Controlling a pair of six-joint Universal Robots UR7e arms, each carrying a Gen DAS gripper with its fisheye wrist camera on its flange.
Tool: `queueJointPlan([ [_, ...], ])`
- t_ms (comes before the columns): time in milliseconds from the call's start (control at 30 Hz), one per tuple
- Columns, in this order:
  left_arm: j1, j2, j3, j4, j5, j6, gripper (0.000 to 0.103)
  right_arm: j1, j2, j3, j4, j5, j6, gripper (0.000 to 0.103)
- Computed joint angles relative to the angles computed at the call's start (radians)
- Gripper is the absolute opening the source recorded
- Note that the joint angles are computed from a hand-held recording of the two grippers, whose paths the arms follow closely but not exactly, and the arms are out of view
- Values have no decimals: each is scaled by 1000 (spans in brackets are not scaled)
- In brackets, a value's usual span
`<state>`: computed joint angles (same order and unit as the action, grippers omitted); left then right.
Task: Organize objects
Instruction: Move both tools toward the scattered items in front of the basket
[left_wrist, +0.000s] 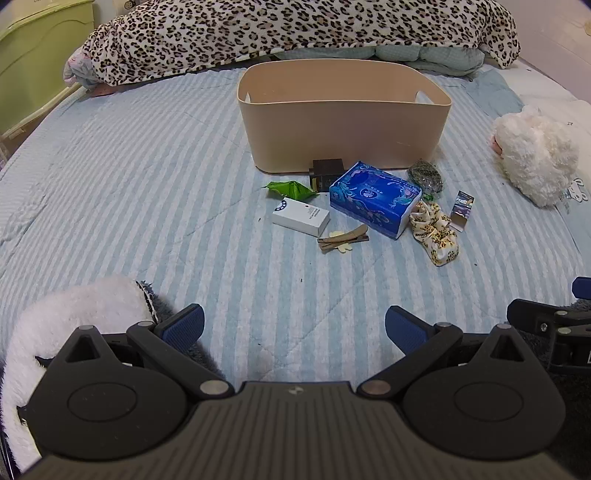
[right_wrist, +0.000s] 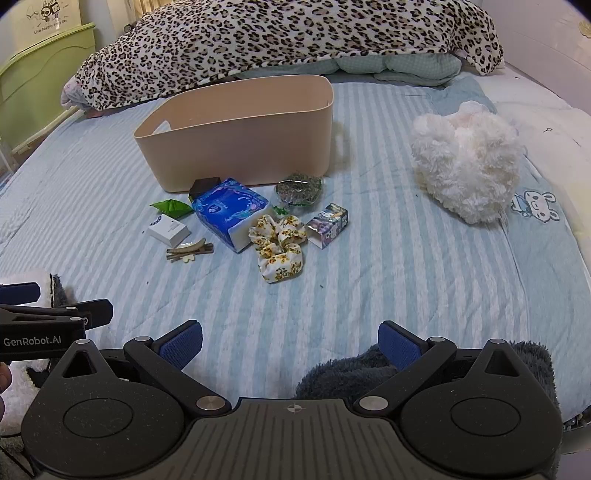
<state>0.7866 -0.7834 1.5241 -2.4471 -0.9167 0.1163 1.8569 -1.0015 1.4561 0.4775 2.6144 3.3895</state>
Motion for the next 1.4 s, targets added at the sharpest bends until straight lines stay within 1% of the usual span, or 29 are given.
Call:
queueJointPlan([
  [433, 5, 3, -7, -3, -9, 3, 103, -3, 1, -3, -5, -3, -10, 103],
  [667, 10, 6, -9, -3, -9, -1, 103, -4, -2, 0, -19, -8, -32, 103],
  [833, 14, 11, -15, -16, -8, 4, 103, -7, 3, -11, -12, 2, -56, 103],
  [1133, 20, 37, -37, -21, -8, 30, 103, -31, -15, -6, -59, -13, -126, 103],
  [1267, 26, 55, -57, -24, -7, 37, 103, -48, -23, -4, -74, -38, -135, 103],
  [1400, 33, 77, -82, -27, -2, 47, 103, -63, -19, -12, -74, -45, -141, 103],
])
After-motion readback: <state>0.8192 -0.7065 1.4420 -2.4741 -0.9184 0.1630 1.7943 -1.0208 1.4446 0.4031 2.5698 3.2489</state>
